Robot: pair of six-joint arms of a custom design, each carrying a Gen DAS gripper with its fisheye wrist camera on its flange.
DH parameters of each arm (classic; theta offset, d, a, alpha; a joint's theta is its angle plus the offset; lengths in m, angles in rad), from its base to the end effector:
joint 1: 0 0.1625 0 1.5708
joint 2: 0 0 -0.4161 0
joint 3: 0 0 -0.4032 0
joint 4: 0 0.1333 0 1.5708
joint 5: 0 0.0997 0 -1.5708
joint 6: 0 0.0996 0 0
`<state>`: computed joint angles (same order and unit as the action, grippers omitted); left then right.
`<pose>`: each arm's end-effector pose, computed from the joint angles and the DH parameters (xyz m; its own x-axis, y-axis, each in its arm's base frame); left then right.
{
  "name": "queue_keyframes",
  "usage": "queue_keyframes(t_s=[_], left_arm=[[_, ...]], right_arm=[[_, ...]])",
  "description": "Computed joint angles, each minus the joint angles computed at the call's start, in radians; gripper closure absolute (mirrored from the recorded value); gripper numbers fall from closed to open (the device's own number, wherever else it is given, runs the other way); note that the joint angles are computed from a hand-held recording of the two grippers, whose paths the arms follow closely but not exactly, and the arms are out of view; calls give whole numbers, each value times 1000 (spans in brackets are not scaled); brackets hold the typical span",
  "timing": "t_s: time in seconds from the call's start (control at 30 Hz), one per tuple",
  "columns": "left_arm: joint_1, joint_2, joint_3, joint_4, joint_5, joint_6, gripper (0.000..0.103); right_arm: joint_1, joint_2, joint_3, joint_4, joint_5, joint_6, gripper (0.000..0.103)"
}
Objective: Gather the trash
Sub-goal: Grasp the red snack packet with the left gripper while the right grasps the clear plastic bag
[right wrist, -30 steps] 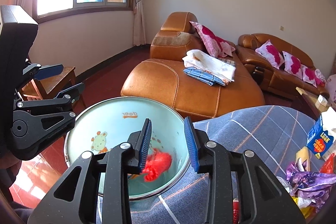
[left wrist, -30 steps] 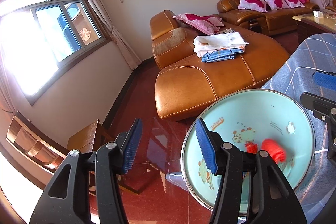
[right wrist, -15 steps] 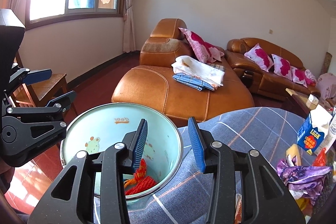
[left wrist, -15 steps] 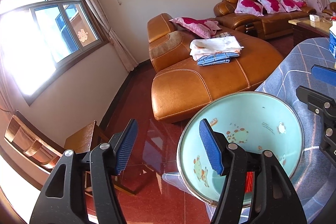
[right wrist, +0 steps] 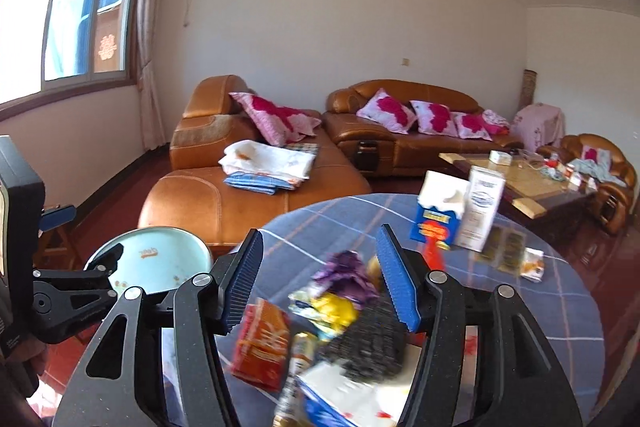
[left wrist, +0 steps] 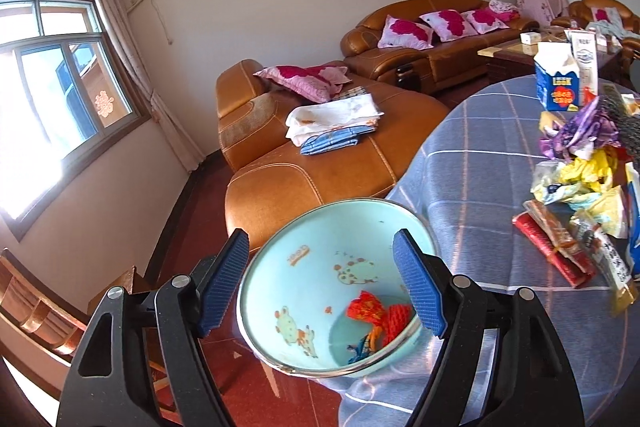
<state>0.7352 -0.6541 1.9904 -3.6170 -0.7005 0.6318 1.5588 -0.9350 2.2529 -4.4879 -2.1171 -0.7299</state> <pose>-0.2610 -0.5185 0.0398 -0.3149 0.4165 -0.8528 0.9276 0.3255 -0.1835 0.0764 -0.4312 0.2090 -0.6319 0.4136 0.6555 -0.5658 0.3319 -0.7548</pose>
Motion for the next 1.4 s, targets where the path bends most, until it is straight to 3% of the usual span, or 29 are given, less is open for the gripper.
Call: queue_keyframes(t_s=[0.17,0.47,0.67,0.8,0.9,1.0,1.03,1.07,1.17,1.3,1.4], left_arm=[[-39,28,19,37,-55,-41,29],[-84,99,5,110,-127,-94,26],[-75,131,-18,196,-145,-132,26],[-56,118,-23,253,-203,-172,26],[-44,105,-25,302,-253,-180,35],[-32,88,-28,372,-312,-211,49],[-30,84,-30,395,-331,-217,58],[-29,80,-31,413,-350,-221,60],[-31,77,-27,425,-377,-218,69],[-36,65,-16,412,-382,-206,84],[-33,39,-5,417,-394,-211,84]], right_arm=[[-85,-40,92,-115,-58,57,42],[-231,-81,195,-163,-34,166,42],[-295,-131,216,-35,8,223,36],[-313,-151,196,94,-10,223,34],[-333,-177,194,191,6,254,35],[-348,-207,201,265,22,276,47],[-351,-219,204,307,26,287,60],[-355,-225,204,334,35,297,73],[-360,-233,209,347,52,295,93],[-356,-216,223,265,66,279,97],[-353,-208,245,189,77,280,98]])
